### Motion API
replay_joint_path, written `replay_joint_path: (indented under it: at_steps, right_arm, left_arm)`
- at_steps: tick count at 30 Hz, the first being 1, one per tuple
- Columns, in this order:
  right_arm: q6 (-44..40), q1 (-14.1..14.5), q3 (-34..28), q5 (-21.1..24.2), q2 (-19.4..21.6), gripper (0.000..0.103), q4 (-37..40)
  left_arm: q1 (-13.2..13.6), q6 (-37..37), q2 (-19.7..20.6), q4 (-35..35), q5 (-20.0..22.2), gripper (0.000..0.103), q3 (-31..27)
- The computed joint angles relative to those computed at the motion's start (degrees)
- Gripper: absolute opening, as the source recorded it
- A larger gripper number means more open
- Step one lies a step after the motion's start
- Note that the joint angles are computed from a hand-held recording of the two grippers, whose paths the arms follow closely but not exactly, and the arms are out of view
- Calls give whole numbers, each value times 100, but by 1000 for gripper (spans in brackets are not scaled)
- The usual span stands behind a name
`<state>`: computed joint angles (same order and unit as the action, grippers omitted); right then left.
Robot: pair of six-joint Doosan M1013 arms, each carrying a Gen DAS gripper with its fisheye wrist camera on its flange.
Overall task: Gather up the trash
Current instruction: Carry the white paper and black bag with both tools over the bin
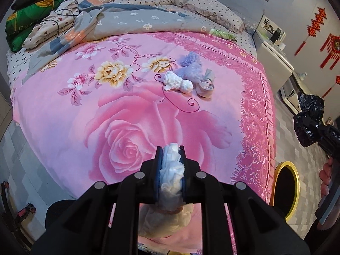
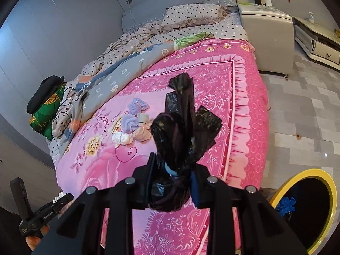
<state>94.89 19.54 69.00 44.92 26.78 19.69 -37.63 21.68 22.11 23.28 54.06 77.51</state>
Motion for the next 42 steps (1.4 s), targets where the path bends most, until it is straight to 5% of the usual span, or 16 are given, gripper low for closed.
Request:
replay_joint_path:
  at_steps: [25,42]
  right_arm:
    - [365,-691,1896,-1044,-1513,27,-226]
    - [1021,-1121,2454,-1045,-1815,27,-681]
  left_arm:
    - [-745,1803,970,-314,-56,14,-2017]
    - [-982,3277,2149,-1327,474,14,-3802]
